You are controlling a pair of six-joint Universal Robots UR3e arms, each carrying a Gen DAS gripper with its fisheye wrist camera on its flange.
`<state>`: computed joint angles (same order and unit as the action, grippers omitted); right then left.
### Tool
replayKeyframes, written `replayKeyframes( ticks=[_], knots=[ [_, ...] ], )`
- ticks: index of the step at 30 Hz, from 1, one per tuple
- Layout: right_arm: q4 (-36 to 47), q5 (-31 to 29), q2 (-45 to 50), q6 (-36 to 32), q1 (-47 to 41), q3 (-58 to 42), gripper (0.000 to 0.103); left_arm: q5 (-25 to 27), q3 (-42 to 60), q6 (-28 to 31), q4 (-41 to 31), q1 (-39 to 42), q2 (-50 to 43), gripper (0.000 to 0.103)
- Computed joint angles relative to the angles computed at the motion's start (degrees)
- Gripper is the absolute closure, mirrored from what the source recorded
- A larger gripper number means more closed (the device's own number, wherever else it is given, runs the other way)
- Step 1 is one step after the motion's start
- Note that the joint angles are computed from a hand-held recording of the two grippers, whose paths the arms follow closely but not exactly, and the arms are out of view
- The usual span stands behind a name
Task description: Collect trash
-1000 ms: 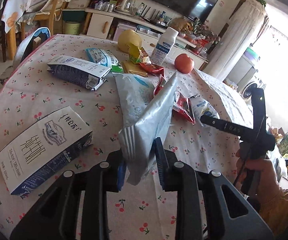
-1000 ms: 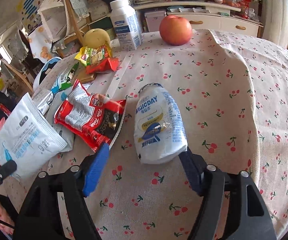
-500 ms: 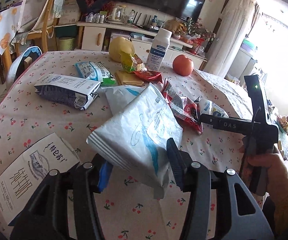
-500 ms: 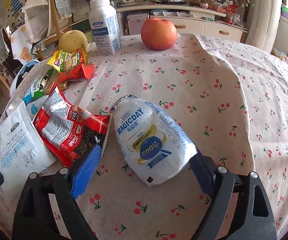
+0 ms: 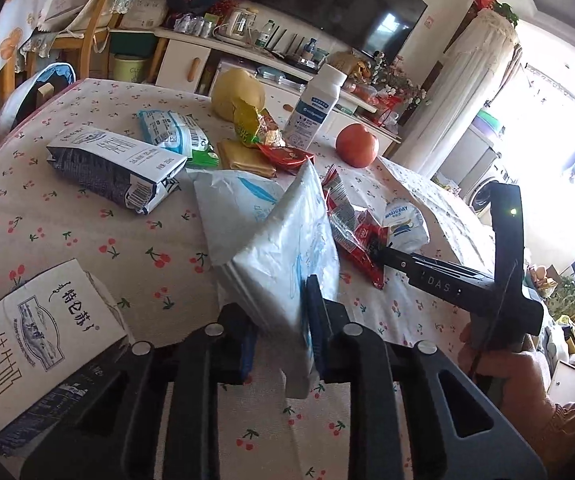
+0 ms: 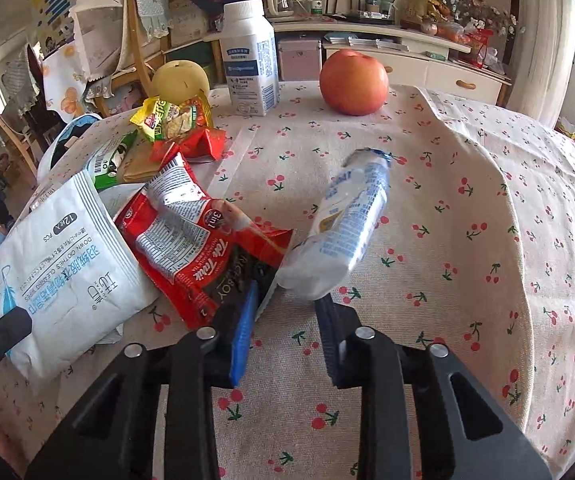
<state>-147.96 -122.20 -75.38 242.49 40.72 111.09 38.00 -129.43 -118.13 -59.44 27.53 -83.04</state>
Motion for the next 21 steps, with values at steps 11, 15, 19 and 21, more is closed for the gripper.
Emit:
replayKeyframes(
  ticks=[11,15,19,21],
  knots=[
    [-2.02,-0.07,-2.21,5.39,1.84,3.22,0.092,-2.67,2.32,1.62,-7.12,4.2,2.55,0.089],
    [-1.09,-0.39,-3.23,7.21,3.3,3.24,0.092,-3.93,4.38,1.87,-10.32,5.87,2.82,0.089],
    [0.15,-1.9,-4.77,9.74,5.47,3.31,0.092,-5.21,6.04,3.55,-14.72,8.29,3.86,0.09],
    [-0.58,-1.98,-6.18,11.86,5.69,4.84,0.087,-6.02,6.75,5.24,-18.0,9.58,5.04,0.09]
  ],
)
